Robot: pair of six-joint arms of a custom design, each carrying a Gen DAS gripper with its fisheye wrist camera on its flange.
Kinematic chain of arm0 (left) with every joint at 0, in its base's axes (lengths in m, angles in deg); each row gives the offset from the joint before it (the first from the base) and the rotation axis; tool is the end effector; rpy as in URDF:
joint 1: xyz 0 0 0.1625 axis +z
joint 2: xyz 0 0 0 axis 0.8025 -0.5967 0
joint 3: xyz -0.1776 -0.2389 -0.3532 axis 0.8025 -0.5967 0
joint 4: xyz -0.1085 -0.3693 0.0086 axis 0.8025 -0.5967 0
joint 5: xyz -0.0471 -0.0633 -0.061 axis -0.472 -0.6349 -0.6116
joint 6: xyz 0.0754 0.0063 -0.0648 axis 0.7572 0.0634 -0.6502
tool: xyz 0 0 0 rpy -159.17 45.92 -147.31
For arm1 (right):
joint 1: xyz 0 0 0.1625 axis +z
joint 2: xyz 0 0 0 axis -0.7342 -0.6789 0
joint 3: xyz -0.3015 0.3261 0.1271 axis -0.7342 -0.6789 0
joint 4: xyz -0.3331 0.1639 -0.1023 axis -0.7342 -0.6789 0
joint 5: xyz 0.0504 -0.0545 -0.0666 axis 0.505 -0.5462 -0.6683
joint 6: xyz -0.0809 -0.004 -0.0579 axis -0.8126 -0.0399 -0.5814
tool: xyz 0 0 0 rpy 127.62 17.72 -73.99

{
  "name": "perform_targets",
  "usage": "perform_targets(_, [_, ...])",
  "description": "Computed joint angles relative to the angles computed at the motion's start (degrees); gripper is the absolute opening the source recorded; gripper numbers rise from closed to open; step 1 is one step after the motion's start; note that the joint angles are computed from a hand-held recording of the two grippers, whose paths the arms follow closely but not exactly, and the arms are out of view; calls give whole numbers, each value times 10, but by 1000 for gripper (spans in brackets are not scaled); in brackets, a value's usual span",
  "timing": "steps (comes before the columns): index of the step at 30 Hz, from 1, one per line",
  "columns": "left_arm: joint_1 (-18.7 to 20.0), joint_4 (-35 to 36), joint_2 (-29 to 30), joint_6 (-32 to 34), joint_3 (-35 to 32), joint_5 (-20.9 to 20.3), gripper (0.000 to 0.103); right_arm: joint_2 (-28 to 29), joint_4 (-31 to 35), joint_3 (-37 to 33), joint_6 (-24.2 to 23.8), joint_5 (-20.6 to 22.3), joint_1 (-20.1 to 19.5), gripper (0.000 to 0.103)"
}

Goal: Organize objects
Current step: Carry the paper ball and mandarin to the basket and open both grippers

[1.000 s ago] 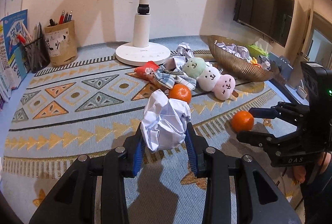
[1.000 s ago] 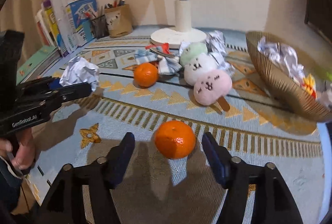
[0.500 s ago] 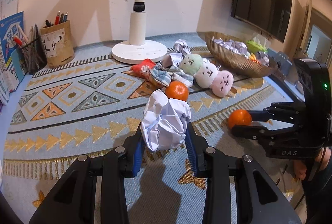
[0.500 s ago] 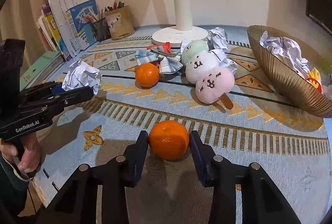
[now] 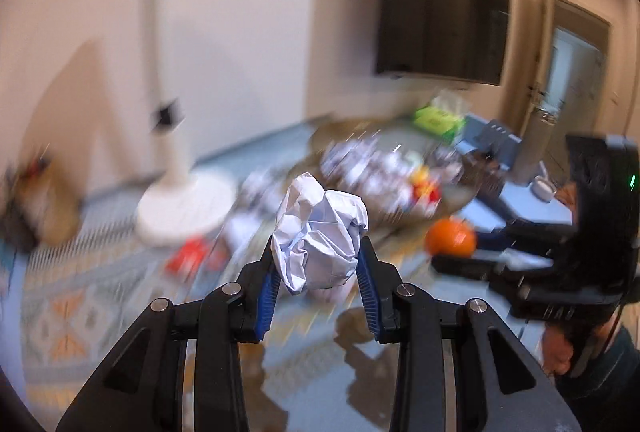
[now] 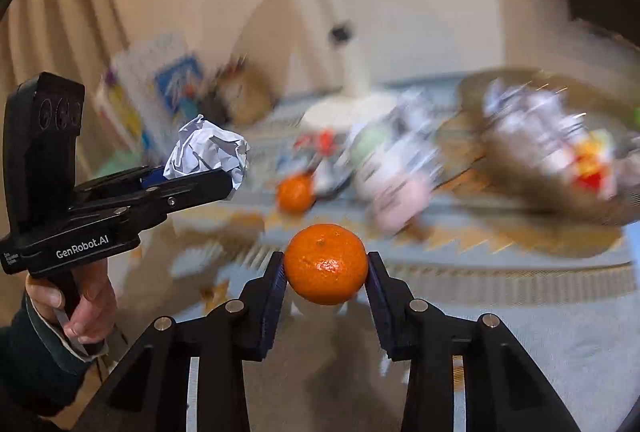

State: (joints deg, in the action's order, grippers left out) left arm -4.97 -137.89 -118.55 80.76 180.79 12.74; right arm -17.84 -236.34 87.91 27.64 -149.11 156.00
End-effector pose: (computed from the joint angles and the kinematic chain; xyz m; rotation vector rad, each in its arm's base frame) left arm -0.1534 -0.4841 0.2855 0.6585 2.2546 -1.0585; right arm 0.2873 -0.4731 0.0191 1.1248 -2.6547 0.7039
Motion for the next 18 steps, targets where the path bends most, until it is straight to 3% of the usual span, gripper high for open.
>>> perform_targets(3, [23, 19, 72, 42, -96, -21, 33, -40, -41, -5, 26, -40, 0, 39])
perform_targets(6, [54, 56, 128, 36, -183, -63, 33, -64, -75, -37, 54, -101, -6, 39])
perform_targets(8, [68, 69, 158, 41, -224, -75, 33, -71, -65, -74, 90, -137, -20, 39])
perform_targets(10, [75, 79, 184, 54, -257, -82, 33, -73, -28, -106, 119, -138, -36, 39])
perform_targets(13, [88, 102, 199, 59, -286, -119, 49, -56, 21, -158, 123, -144, -46, 39])
perform_targets(14, [90, 118, 200, 48, -294, -124, 70, -51, 33, -173, 122, -145, -47, 39])
perform_targets(15, [89, 121, 201, 37, -297, -114, 85, -44, 51, -194, 122, -147, -46, 40])
perform_targets(18, [85, 95, 182, 36, -269, -108, 85, -37, 55, -218, 125, -180, -42, 60])
